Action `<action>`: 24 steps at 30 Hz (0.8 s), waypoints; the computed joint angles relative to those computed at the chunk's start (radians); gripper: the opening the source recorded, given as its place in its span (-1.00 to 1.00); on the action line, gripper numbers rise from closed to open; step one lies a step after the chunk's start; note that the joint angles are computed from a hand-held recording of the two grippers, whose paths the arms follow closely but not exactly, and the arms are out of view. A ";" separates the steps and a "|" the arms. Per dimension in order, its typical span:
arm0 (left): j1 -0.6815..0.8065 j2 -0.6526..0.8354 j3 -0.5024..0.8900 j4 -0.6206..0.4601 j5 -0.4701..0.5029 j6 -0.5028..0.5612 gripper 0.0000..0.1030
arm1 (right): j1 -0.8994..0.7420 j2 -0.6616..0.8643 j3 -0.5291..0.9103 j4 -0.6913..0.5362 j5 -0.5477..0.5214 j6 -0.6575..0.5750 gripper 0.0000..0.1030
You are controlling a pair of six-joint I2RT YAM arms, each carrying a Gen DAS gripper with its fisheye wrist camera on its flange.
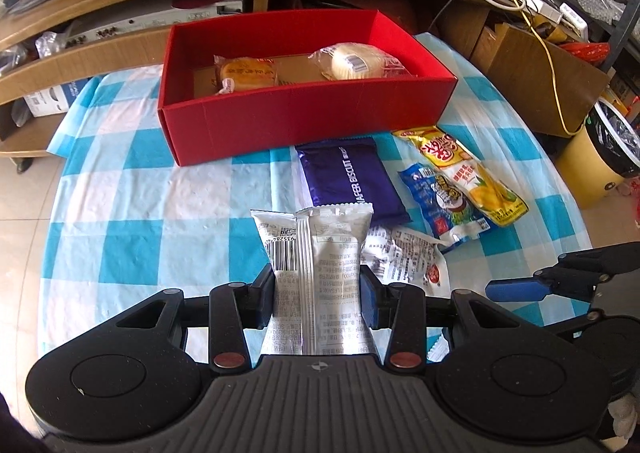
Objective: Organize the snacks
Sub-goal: 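Lift both packets and carry them over the red box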
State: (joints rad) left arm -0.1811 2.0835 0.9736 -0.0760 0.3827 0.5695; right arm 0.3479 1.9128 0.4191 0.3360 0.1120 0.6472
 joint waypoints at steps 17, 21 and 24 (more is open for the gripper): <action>0.006 0.015 0.017 -0.032 0.001 0.017 -0.03 | 0.155 0.017 0.031 -0.093 0.073 -0.028 0.41; 0.000 0.009 0.013 -0.027 0.005 0.013 -0.03 | 0.123 -0.080 -0.003 -0.088 0.098 -0.026 0.41; -0.007 0.004 0.014 -0.022 0.007 0.004 -0.03 | 0.087 -0.170 -0.028 -0.085 0.121 -0.025 0.41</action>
State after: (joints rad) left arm -0.1879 2.0878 0.9878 -0.0983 0.3893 0.5738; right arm 0.4346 1.7427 0.3910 0.2513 0.2330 0.6221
